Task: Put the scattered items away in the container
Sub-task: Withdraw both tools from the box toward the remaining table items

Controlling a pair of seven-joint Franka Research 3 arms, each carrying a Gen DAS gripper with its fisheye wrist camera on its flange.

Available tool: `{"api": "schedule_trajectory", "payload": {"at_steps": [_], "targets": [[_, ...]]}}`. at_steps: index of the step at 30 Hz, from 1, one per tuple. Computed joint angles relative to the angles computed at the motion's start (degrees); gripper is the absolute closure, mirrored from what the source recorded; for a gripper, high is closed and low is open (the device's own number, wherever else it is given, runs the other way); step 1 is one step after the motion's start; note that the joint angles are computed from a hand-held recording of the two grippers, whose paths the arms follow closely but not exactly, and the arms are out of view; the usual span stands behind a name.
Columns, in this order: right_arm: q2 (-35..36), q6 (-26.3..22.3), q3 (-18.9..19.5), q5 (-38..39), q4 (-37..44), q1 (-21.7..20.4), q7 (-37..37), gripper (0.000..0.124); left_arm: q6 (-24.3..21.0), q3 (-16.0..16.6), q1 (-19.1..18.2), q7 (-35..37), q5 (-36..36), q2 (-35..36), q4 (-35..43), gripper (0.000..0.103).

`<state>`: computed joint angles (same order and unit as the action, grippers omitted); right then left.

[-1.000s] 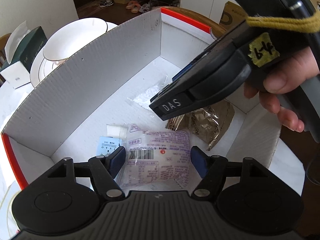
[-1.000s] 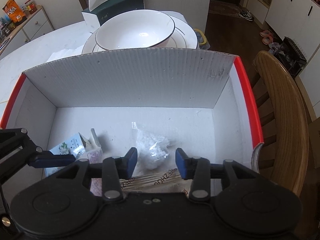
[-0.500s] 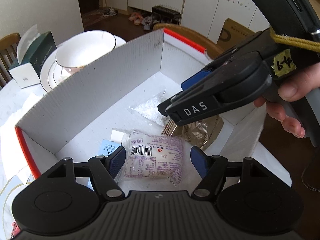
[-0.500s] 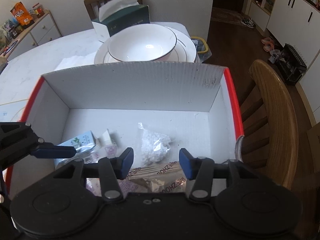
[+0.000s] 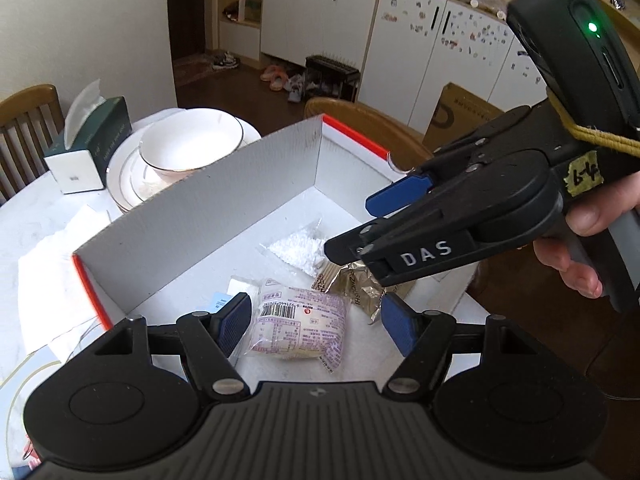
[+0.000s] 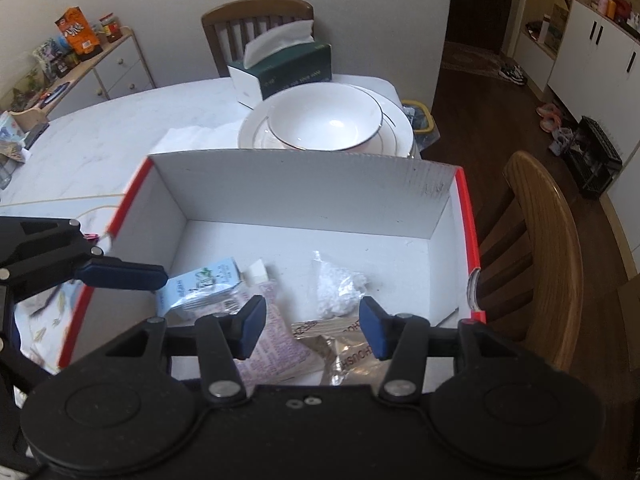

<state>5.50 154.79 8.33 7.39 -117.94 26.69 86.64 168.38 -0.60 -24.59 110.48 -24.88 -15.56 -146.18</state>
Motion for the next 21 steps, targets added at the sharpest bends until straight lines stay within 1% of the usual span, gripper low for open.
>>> {"api": "schedule_trajectory", "payload": {"at_steps": [4, 7, 11, 13, 15, 18, 21], "targets": [[-1.89, 0.92, 0.43, 0.07, -1.47, 0.42, 0.41, 0.073, 1.44, 0.34, -0.31, -0.34, 0.93, -3.32, -2.8, 0.032], [-3.32, 1.61, 0.79, -0.01, -2.64, 0.73, 1.11, 0.073, 1.82, 2.46, -1.97, -0.55, 0.85, -5.97, -4.65, 0.032], [-4.88, 2.31, 1.41, 0.07, -3.9, 1.2, 2.33, 0.072, 2.67, 4.45, -3.1, -1.7, 2.39, -9.43, -7.33, 0.032], [-5.62, 2.9, 1.75, -0.08, -4.66, 1.49, 3.21, 0.072, 2.84, 4.95, -3.04, -2.78, 3.83, -11.53, -8.86, 0.032], [-6.41, 3.65, 2.12, -0.26, -5.53, 1.79, 4.14, 0.072, 2.91, 6.42, -3.81, -3.04, 5.03, -14.02, -10.49, 0.032], [-7.35, 4.33, 2.72, -1.41, -6.51, 2.24, 6.1, 0.072, 2.86, 6.96, -3.18, -4.5, 7.75, -18.06, -13.09, 0.032], [-8.43, 5.63, 3.43, -2.71, -7.83, 2.73, 8.55, 0.069, 2.34, 8.32, -3.19, -5.59, 9.93, -22.3, -15.48, 0.032]]}}
